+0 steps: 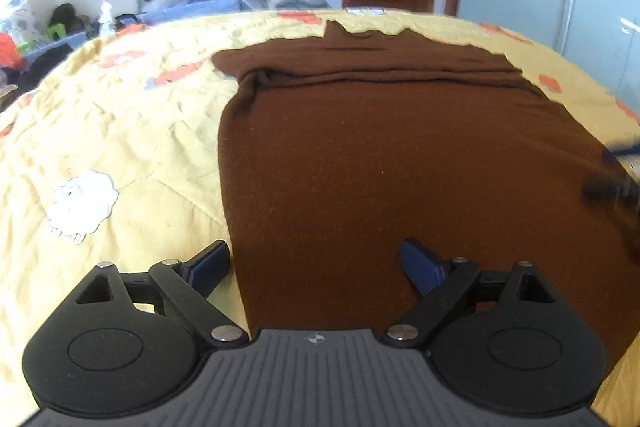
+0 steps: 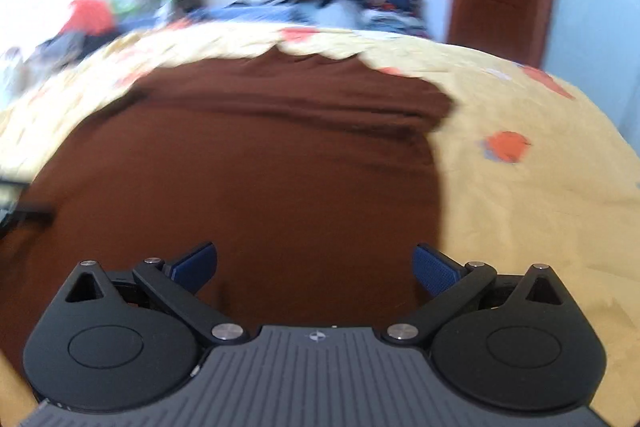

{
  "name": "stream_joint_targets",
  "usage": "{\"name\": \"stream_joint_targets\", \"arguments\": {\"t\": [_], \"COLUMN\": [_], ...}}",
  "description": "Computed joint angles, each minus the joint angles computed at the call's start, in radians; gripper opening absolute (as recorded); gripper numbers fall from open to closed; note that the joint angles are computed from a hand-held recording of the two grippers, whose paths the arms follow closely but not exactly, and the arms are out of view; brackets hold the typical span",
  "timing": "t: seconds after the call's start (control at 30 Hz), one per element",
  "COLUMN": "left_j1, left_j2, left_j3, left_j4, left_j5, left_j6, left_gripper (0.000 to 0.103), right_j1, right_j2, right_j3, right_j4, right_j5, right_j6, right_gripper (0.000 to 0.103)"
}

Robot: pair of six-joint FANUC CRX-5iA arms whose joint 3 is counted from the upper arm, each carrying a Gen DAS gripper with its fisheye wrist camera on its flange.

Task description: Fold small clothes

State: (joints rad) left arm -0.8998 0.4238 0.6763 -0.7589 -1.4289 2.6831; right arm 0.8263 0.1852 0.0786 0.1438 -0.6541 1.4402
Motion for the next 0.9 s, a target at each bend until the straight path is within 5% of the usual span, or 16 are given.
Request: {"name": "stream_joint_targets", "arguments": {"t": [0.07,0.13,0.23,0.3,0.4,0.47,0.53,0.7,0.83,0.87,0.9], "left_j1": [0.0,0.006,0.013,0.039,0.121,0.155,0.183,0.242,0.237,0.224,0.221], "left_j2": [-0.008,-0.057,-0.182,-0.284,-0.418,-0.447,-0.445,-0.452,-0.439,-0.437,-0.431], "left_j3": [0.004,-0.052,-0.221,-0.373,-0.631,-0.712,-0.732,-0.859,-0.822,-0.792,-0.774], "left_j4": [0.032,0.075,0.136,0.184,0.292,0.335,0.417,0.716,0.691,0.661,0.68], "left_j5": [-0.01,0.03,0.194,0.385,0.778,0.921,0.952,1.15,1.093,1.037,0.991], "left_j6": [0.027,0.098,0.299,0.469,0.71,0.725,0.633,0.372,0.396,0.421,0.394], "left_gripper": [0.093,0.093,0.093,0.094,0.094,0.094,0.094,0.094,0.088,0.082,0.062], "right_j1": [-0.017,-0.018,-0.05,-0.113,-0.274,-0.404,-0.478,-0.508,-0.504,-0.504,-0.494], "right_j2": [-0.033,-0.043,-0.084,-0.092,-0.074,-0.009,0.054,0.103,0.088,0.077,0.071], "right_j3": [-0.038,-0.026,-0.018,0.039,0.155,0.255,0.325,0.363,0.339,0.327,0.321], "right_j4": [-0.062,-0.027,-0.074,-0.229,-0.596,-0.858,-1.016,-1.132,-1.153,-1.155,-1.139], "right_j5": [0.041,-0.027,-0.101,-0.195,-0.354,-0.527,-0.664,-0.744,-0.718,-0.708,-0.695], "right_j6": [0.023,-0.028,-0.1,-0.09,0.005,0.051,0.051,0.047,0.035,0.03,0.025], "right_gripper": [0.103,0.103,0.103,0.103,0.103,0.103,0.103,0.103,0.096,0.089,0.08]}}
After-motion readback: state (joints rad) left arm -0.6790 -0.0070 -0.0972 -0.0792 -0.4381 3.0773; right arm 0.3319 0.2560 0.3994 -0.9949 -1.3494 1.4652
